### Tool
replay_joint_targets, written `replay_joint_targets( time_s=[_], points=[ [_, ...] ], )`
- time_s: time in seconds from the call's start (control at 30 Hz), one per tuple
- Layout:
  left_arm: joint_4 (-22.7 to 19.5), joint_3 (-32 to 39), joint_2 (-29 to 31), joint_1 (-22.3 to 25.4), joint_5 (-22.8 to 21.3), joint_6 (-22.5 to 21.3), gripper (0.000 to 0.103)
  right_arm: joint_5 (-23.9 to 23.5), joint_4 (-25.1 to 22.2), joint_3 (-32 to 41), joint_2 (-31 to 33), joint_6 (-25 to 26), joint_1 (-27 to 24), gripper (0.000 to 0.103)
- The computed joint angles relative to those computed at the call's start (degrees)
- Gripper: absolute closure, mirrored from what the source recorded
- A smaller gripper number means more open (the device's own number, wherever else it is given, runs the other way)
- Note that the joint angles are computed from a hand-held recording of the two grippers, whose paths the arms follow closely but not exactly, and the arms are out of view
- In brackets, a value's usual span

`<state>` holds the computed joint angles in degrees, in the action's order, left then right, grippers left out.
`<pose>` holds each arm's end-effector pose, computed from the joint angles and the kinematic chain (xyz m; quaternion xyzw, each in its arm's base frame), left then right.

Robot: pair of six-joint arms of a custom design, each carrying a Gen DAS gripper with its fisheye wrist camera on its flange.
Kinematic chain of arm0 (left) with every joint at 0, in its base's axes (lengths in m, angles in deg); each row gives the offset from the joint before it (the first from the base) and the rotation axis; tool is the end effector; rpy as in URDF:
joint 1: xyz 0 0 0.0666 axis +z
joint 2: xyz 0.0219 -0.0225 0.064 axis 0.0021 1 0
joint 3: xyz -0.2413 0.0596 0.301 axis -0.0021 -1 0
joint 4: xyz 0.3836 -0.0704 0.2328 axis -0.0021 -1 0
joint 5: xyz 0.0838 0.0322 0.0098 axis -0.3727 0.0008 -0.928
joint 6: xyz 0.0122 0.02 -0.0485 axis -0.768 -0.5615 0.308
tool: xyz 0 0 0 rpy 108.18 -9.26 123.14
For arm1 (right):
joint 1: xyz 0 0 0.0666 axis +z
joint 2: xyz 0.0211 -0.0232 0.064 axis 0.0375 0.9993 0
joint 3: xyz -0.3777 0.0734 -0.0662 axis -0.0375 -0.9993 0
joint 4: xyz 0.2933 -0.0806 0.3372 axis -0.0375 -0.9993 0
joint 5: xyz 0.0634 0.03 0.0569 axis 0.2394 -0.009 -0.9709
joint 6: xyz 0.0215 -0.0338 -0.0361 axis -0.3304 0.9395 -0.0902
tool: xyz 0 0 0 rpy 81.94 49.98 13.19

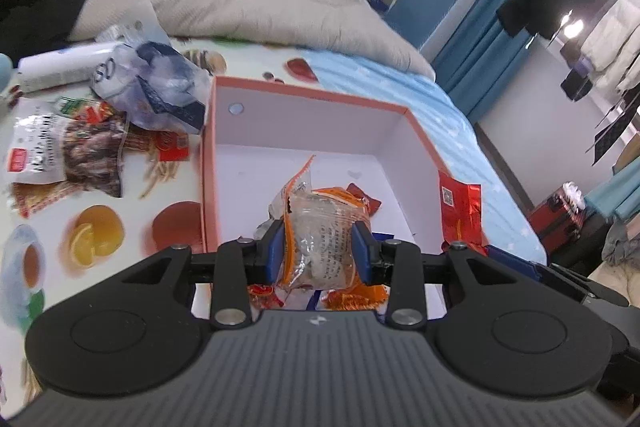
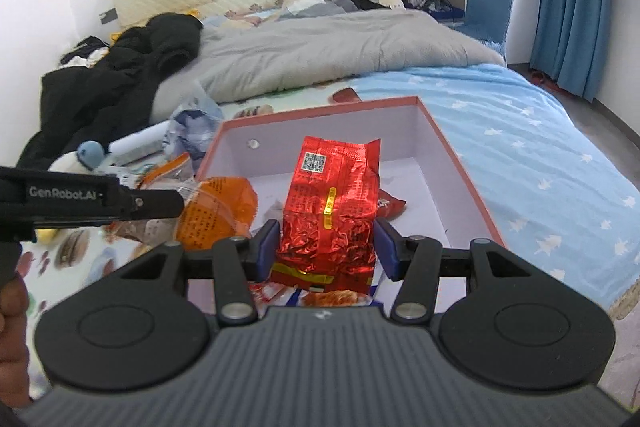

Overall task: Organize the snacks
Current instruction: 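Open both tools to drop the packets into the pink box, then move both tools back toward the remaining snack pile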

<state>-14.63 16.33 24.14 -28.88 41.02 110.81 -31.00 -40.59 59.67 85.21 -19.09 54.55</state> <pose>0.3604 -0.2052 0.6060 0.0644 0.9180 -0.2209 0.3230 0.2609 0.3032 0.5993 0.0517 0.9020 0.0364 0.4271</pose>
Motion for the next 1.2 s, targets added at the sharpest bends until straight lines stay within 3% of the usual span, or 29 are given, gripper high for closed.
replay_joint_targets(
  time_s=[0.37,0.43,0.5,0.6,0.7,1.2],
  points=[
    [0.59,1.27,5.11,1.61,2.0,-2.51,0.061,-7.13,3.37,-2.31,1.56,2.91,-6.14,0.048],
    [-0.78,1.86,5.42,1.75,3.04,-3.64,0.05,-7.77,3.69,-2.42,1.53,2.3,-6.36,0.047],
    [-1.41,1.97,4.78,1.33,1.22,-3.3,0.042,-8.88,3.72,-2.51,1.4,1.27,-6.59,0.047],
    [-0.48,1.17,2.55,1.44,0.72,-3.28,0.042,-9.66,3.2,-2.08,1.3,-0.3,-6.33,0.045],
    [-0.68,0.74,0.14,1.47,0.28,-3.16,0.041,-7.69,2.34,-1.19,1.09,-1.28,-4.64,0.037],
    [-5.23,-3.37,-15.99,-0.69,-3.78,-1.1,0.041,5.6,-3.33,4.18,0.9,-10.2,11.04,0.036]
  ],
)
